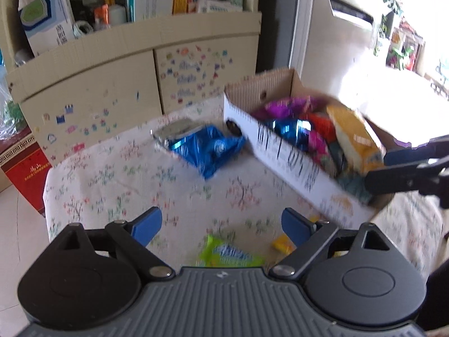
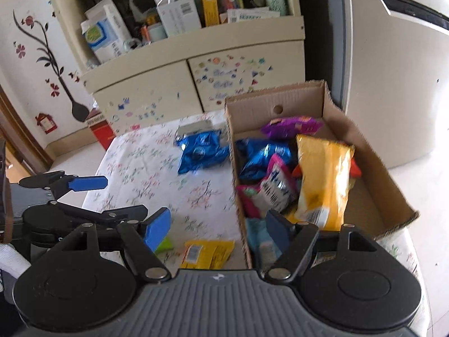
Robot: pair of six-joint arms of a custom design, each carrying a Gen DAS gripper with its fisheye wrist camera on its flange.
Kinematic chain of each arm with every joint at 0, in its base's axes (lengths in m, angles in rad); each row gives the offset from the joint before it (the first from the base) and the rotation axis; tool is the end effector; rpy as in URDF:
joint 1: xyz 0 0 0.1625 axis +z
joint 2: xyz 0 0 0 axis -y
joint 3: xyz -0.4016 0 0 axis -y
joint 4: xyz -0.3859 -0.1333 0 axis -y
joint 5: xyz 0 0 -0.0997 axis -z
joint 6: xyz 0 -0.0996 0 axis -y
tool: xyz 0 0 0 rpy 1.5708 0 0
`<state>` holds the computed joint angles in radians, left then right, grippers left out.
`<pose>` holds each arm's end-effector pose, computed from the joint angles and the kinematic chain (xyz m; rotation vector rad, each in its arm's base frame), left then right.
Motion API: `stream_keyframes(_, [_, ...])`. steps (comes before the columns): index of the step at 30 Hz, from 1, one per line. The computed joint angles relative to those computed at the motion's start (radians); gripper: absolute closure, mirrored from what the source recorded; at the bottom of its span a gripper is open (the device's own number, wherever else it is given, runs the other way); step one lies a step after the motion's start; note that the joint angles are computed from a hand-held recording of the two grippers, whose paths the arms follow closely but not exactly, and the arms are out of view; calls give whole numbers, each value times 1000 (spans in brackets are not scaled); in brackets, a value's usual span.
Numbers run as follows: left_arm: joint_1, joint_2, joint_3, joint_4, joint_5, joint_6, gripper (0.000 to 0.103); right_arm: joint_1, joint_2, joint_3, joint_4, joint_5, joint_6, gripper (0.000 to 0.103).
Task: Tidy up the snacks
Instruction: 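Move both tools back over the remaining packets on the table, then grasp the green Ameria packet with the left tool while the right tool grasps the yellow cake packet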
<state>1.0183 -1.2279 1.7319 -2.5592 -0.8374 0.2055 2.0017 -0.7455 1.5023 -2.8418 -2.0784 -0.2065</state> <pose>-0.1424 -0.6120 0.3353 0.6766 2.3146 -0.7434 0.3717 -0.6053 0.1432 0.6457 -2.5224 0.7542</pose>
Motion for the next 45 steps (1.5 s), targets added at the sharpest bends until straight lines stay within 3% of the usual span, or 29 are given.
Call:
stream_keyframes(9, [20, -38, 51, 69, 19, 59, 11, -1, -25, 65, 55, 18, 96, 22])
stream_keyframes(17, [38, -37, 67, 110, -12, 117, 11, 1, 6, 67, 106, -13, 191, 22])
stream_keyframes(35, [76, 1, 55, 41, -53, 197, 11, 0, 105, -25, 128, -92, 274, 22])
stream_keyframes(45, [96, 23, 51, 16, -88, 176, 10, -2, 153, -73, 168, -138, 296, 22])
